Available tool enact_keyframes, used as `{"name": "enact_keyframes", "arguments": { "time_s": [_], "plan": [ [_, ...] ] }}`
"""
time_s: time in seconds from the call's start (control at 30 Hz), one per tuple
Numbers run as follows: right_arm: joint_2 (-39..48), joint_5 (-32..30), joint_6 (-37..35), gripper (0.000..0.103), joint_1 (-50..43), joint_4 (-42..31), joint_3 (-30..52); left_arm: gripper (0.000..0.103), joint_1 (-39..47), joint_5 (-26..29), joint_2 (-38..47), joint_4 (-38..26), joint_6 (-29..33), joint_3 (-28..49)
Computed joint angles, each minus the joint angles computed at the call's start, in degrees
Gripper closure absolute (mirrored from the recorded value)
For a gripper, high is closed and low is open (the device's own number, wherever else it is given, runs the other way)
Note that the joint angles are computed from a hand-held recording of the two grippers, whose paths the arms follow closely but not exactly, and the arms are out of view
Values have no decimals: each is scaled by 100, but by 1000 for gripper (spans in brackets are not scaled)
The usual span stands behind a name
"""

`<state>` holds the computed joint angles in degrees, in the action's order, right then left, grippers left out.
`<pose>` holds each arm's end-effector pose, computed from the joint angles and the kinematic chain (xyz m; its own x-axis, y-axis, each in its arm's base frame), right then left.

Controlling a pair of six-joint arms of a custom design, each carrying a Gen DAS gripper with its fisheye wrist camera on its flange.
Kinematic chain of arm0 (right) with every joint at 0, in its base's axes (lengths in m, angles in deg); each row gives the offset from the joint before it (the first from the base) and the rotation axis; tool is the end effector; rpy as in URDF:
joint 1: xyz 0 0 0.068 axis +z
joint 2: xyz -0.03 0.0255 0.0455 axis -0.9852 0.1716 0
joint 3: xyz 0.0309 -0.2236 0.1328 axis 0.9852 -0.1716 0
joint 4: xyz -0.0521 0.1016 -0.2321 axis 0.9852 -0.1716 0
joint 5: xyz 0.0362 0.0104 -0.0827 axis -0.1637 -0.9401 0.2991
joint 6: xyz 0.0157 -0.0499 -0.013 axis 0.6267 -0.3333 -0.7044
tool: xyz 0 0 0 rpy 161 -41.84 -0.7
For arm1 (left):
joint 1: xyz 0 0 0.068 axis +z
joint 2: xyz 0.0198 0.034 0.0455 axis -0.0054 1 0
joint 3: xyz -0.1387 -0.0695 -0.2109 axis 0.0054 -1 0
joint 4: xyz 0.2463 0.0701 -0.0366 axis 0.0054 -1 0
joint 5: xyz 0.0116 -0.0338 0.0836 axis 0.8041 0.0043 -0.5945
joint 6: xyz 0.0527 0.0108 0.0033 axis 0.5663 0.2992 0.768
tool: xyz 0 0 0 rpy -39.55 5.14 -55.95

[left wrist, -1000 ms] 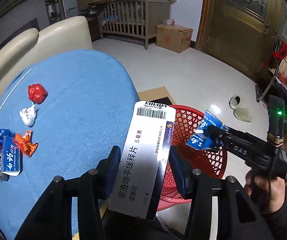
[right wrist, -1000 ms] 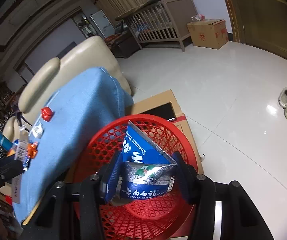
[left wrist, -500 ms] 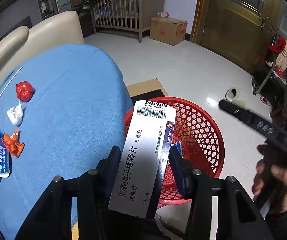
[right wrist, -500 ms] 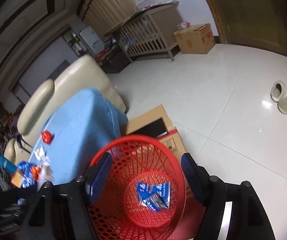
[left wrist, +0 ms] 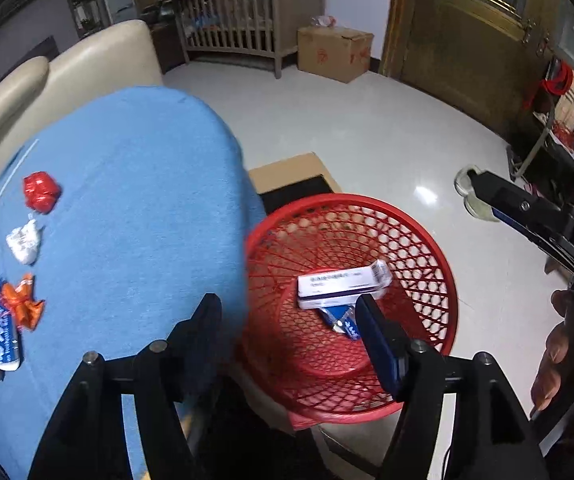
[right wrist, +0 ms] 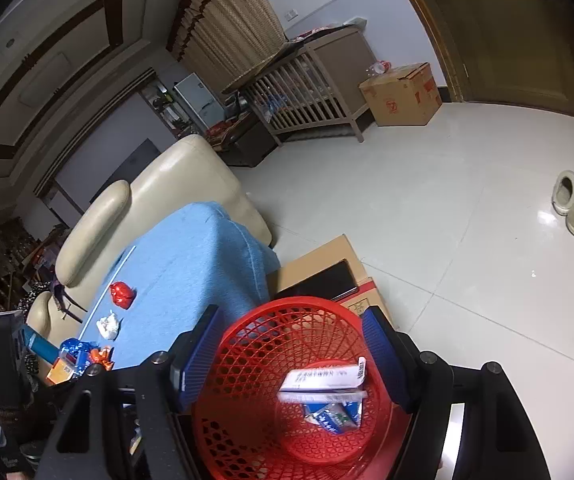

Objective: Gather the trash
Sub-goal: 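Open the left tool to drop the white medicine box into the red basket, then return to the table and grasp the orange wrapper with the right tool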

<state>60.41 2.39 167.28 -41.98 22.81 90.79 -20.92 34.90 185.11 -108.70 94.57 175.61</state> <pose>0.2384 0.1553 0.1314 -0.1993 0.7372 -0.6456 0.6168 0.6063 0.5019 0.4275 -0.1723 0.1368 -0.4393 0.7409 -0.5080 0.8554 0.5178 0.0156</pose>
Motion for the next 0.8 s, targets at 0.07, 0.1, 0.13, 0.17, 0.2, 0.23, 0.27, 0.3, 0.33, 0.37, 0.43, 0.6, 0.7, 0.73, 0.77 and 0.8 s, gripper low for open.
{"name": "enact_keyframes", "arguments": {
  "time_s": [0.07,0.1,0.13,0.17,0.2,0.23,0.27,0.3,0.33,0.37,0.43,0.6,0.7,0.73,0.77,0.8],
  "plan": [
    [84,-53,-86,28,3,52,84,33,235,79,-19,56,21,19],
    [151,-91,-143,28,4,81,147,33,347,107,15,34,24,89],
    [221,-135,-206,28,1,104,222,33,441,131,9,23,28,99],
    [300,-189,-271,28,1,111,322,33,628,184,22,42,55,116],
    [376,-233,-333,28,3,126,409,33,719,199,55,61,50,153],
    [484,-277,-419,28,9,126,545,33,858,199,86,89,48,182],
    [589,-314,-480,28,13,114,669,33,1022,204,135,97,52,233],
    [753,-413,-630,28,11,91,898,33,1153,233,185,91,53,285],
    [888,-485,-748,28,11,92,1071,33,1308,261,259,72,45,366],
    [1016,-542,-850,28,19,67,1243,33,1511,282,370,14,9,511],
    [1369,-715,-1167,28,44,-44,1783,33,1779,363,559,-114,-51,776],
    [2249,-1094,-1900,28,149,-431,3213,33,2525,594,969,-254,-297,1385],
    [2926,-1368,-2401,28,180,-829,4357,32,2927,631,1301,-314,-454,1890],
    [3173,-1472,-2546,28,184,-971,4769,32,2987,637,1387,-350,-504,2017],
    [3420,-1593,-2678,28,189,-1110,5182,32,3098,662,1546,-448,-580,2272],
    [3750,-1757,-2833,28,182,-1321,5744,32,3200,692,1704,-529,-664,2520]
  ]
}}
